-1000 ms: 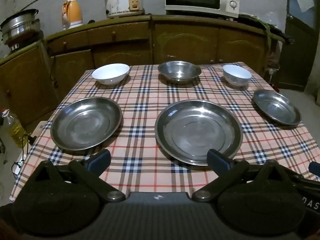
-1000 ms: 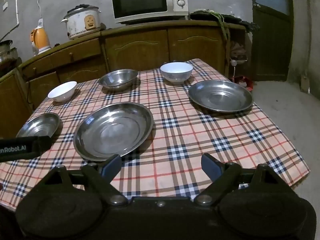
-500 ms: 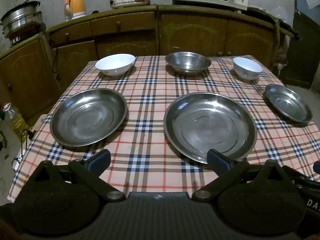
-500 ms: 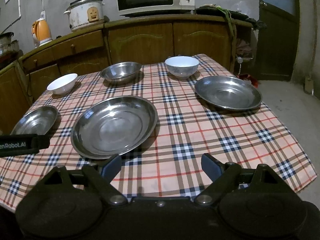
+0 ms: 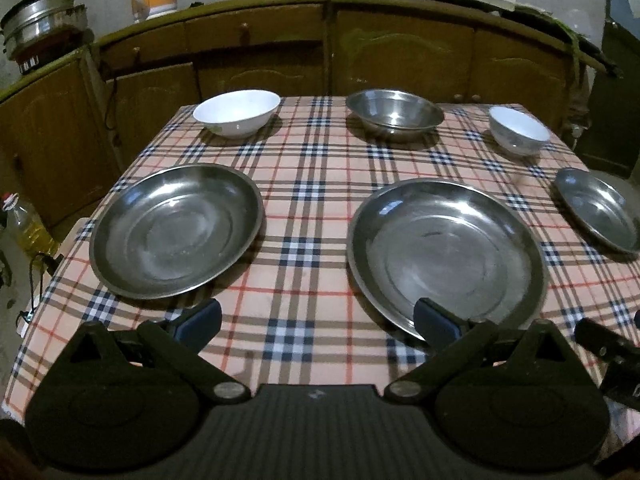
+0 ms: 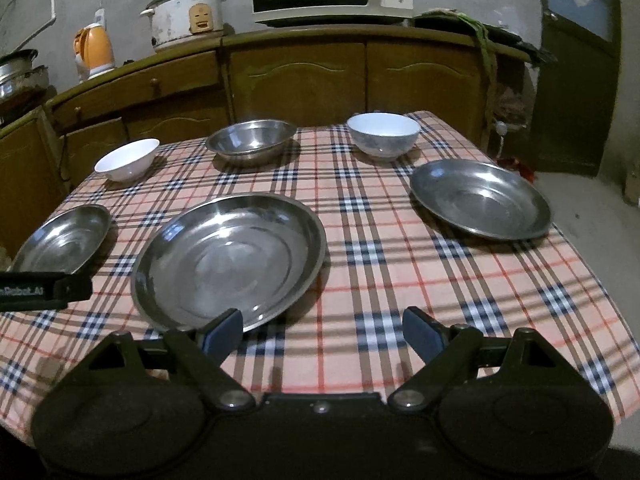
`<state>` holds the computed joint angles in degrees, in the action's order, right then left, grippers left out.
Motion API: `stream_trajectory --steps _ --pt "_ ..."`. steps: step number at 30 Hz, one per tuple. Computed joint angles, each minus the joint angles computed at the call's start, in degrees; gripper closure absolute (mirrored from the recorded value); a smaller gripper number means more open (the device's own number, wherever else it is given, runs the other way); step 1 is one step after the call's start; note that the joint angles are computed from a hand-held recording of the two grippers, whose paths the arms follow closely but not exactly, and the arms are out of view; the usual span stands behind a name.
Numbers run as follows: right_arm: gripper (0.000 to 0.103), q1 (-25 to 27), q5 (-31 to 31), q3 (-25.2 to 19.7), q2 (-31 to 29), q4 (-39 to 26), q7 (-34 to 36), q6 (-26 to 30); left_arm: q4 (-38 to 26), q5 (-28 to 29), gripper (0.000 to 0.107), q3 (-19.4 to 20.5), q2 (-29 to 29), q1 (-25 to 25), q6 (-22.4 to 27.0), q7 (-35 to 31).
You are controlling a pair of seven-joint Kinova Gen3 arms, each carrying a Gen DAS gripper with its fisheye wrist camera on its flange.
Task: Organize plates and bowls
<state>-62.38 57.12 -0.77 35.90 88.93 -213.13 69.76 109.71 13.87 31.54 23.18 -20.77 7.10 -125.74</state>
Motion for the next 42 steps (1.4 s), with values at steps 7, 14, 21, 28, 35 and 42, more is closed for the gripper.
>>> stream_trajectory --steps 7,14,21,28,35,42 --pt "0.001 4.84 2.73 1.01 0.09 2.17 2.18 -7.09 -6.50 -2.80 0.016 -10.02 4.01 10.52 2.27 3.71" --pt "0.001 8.85 3.03 2.83 1.58 2.18 4.29 -12.95 -13.10 -4.59 0.022 -14.36 8.49 16.16 5.34 5.96" --pt "0.018 12.03 4.84 4.63 1.14 5.15 0.49 -22.67 -18.92 -5.77 0.046 -15.90 12.32 19.13 10.07 5.59" --pt "0.075 12.49 3.85 6.23 1.58 4.72 1.60 -26.96 -21.12 -3.17 0.084 -13.80 14.04 17.80 13.13 1.23" --pt "0.075 9.73 3.30 7.09 0.62 4.44 1.69 -23.12 -17.44 0.09 0.087 -11.21 10.76 15.04 10.35 -3.02" --pt "0.075 7.49 4.68 5.41 -0.78 3.69 1.74 -17.06 -13.53 4.15 0.087 -4.78 7.72 8.51 8.21 -7.95"
